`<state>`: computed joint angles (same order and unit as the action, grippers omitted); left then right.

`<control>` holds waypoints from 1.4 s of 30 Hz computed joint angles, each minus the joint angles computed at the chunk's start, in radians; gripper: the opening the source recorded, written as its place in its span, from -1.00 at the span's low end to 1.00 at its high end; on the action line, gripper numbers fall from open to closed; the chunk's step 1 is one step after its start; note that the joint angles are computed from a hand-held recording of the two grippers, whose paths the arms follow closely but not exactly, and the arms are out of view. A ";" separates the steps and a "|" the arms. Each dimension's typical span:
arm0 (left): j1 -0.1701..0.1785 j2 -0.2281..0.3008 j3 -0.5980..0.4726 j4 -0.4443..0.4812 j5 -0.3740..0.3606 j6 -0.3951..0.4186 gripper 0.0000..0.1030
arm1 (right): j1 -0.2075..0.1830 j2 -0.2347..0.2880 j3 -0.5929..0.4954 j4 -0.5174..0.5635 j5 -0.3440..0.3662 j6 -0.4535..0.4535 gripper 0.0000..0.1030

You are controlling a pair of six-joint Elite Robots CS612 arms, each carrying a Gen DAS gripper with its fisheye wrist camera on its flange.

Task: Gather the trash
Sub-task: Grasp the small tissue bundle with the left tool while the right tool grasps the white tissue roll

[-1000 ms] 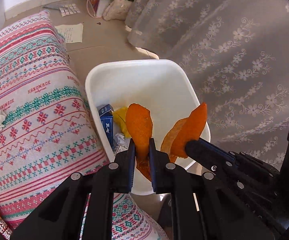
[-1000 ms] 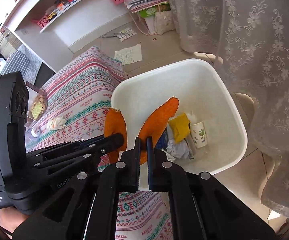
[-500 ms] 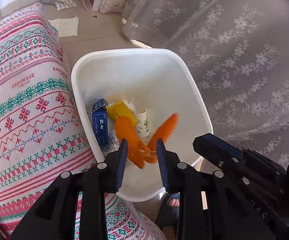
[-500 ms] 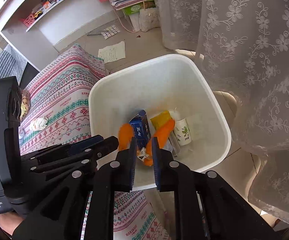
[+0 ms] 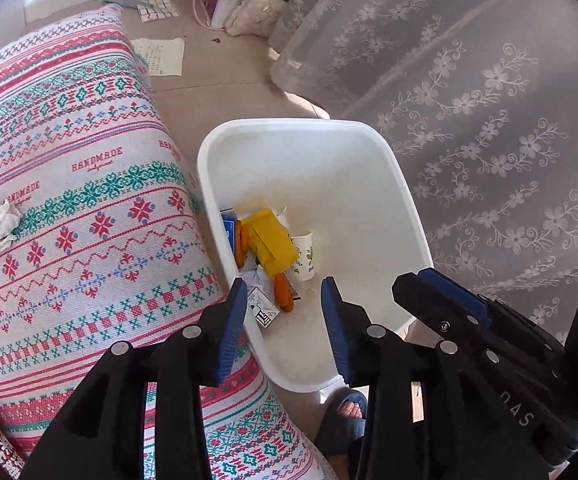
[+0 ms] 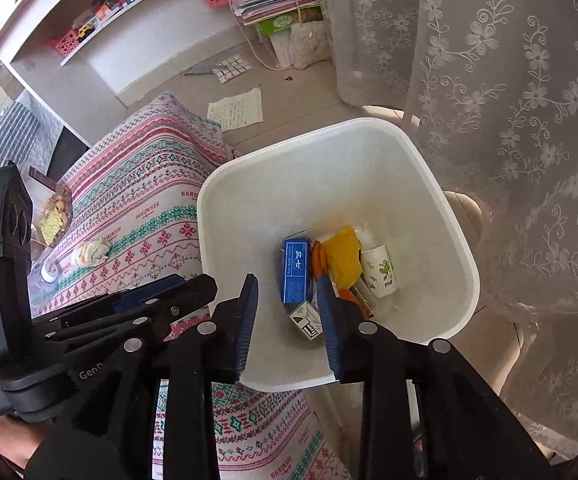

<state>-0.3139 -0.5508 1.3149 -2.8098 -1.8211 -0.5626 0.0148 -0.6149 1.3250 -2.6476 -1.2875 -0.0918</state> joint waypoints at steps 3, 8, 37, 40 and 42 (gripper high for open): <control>0.006 -0.016 0.018 0.003 0.031 0.006 -0.20 | 0.003 0.003 -0.008 0.008 0.020 -0.005 -0.35; 0.018 -0.059 0.067 0.000 0.103 0.016 -0.05 | 0.013 0.002 -0.009 0.005 0.053 -0.030 -0.18; 0.200 -0.295 0.522 -0.151 0.259 -0.421 0.23 | 0.165 0.036 -0.100 0.094 0.080 -0.378 0.21; 0.203 -0.289 0.521 -0.128 0.259 -0.423 0.23 | 0.183 0.038 -0.120 0.109 0.062 -0.493 0.33; 0.203 -0.286 0.520 -0.120 0.261 -0.425 0.23 | 0.192 0.040 -0.122 0.083 0.062 -0.549 0.46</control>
